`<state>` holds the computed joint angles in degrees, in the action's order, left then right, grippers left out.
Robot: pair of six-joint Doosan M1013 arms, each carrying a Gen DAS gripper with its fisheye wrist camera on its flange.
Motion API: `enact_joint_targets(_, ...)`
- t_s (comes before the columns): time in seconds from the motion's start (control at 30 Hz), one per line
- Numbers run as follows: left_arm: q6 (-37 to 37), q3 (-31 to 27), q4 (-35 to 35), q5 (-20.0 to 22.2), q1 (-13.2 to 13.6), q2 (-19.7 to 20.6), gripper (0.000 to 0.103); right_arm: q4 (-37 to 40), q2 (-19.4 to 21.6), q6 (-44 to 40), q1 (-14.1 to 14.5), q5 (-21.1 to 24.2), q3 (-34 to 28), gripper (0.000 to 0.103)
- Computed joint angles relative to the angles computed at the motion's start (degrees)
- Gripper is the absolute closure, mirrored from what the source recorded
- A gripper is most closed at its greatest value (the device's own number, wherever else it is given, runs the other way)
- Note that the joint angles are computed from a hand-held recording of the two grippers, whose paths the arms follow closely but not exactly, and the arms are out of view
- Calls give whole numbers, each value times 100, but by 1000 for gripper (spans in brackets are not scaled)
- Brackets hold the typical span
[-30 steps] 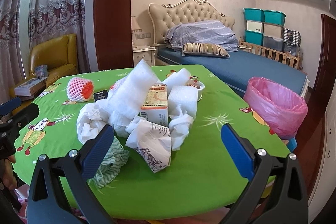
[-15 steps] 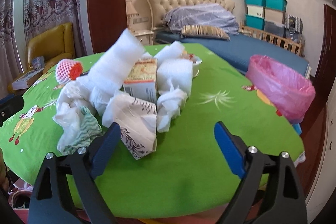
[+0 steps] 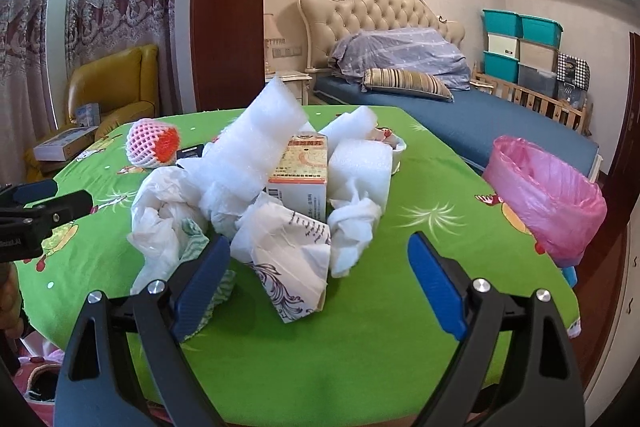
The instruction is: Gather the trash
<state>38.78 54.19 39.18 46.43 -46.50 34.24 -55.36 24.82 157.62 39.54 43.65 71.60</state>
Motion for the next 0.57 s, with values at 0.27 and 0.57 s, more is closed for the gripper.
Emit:
enact_joint_targets(0.27, -472, 177, 931, -84, -182, -91, 6, -237, -64, 84, 99, 59, 39, 14)
enact_joint_targets(0.57, -567, 278, 1094, -38, -219, -163, 6, -442, -35, -35, 203, 113, -52, 10)
